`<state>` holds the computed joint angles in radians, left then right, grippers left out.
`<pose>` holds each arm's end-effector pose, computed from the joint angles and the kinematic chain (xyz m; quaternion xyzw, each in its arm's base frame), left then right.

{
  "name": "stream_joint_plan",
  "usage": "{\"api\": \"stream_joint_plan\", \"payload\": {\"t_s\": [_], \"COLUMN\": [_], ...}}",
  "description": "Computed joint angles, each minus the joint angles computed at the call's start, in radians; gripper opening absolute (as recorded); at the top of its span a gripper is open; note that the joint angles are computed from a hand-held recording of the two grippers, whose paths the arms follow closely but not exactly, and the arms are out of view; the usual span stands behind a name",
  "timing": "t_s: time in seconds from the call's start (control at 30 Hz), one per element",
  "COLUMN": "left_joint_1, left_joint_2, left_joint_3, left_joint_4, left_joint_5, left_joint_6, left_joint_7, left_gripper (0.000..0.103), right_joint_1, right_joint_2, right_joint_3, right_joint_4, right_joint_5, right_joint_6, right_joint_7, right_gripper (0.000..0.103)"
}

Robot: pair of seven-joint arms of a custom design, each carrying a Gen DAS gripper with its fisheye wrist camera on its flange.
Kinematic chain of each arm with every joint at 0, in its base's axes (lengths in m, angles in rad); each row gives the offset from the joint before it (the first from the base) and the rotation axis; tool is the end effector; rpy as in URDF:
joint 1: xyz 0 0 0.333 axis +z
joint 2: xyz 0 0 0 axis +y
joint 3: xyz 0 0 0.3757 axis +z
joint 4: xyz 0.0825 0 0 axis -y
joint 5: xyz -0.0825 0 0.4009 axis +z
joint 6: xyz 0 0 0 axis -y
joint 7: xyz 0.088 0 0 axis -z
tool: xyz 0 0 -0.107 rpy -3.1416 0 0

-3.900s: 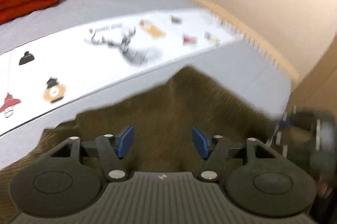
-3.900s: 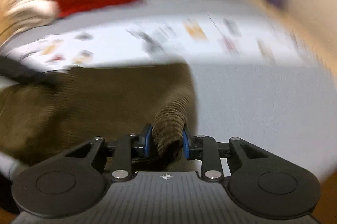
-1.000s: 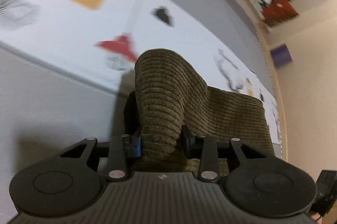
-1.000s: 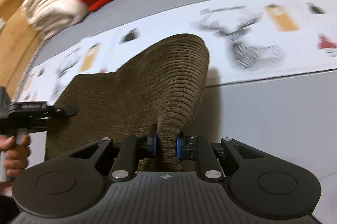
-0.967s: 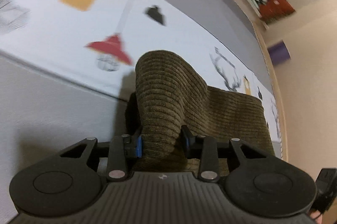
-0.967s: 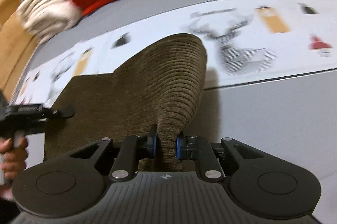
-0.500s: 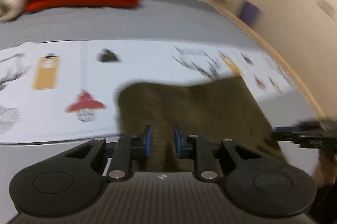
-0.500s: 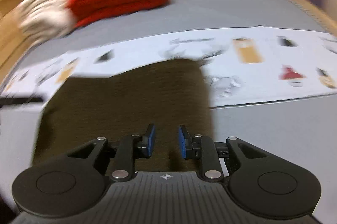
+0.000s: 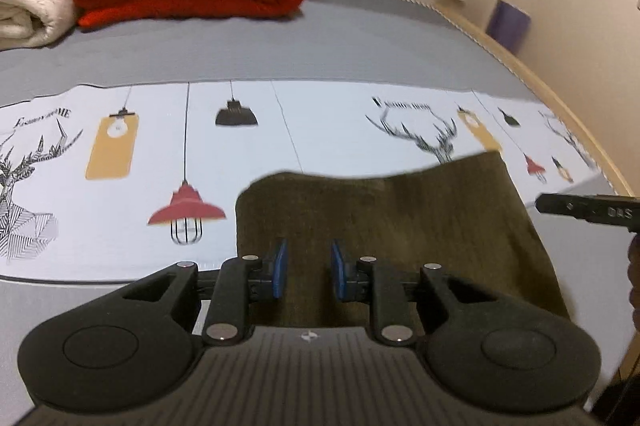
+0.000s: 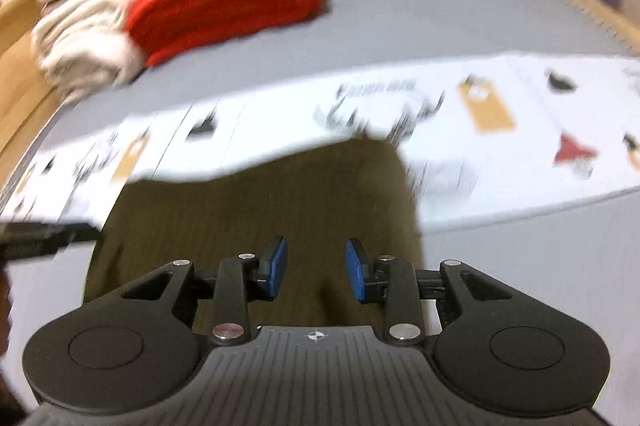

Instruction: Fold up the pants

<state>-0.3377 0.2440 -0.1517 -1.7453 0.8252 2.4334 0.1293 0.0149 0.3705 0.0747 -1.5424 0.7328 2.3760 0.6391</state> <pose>0.6200 -0.3161 0.5338 -0.7858 0.4963 -0.2581 0.2640 0.7427 0.0644 0.5436 -0.8159 0.4372 -0.0874 0.3680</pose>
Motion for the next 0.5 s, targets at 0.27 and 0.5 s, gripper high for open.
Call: {"api": "stream_joint_plan", "payload": {"t_s": [0.27, 0.5], "left_joint_1": [0.003, 0.044], "left_joint_2": [0.092, 0.11], "left_joint_3": [0.026, 0.053], "left_joint_4": [0.086, 0.032], "left_joint_5": [-0.009, -0.09], "left_joint_6": [-0.05, 0.008], "left_joint_7": [0.004, -0.019], "left_gripper": [0.024, 0.034], "right_joint_1": [0.074, 0.098], "right_joint_2": [0.16, 0.255], "right_joint_3": [-0.001, 0.01], "right_joint_4": [0.138, 0.206], "right_joint_5": [-0.118, -0.253], "right_joint_6": [0.135, 0.197], "right_joint_7": [0.069, 0.123], "right_gripper": [0.034, 0.032]}}
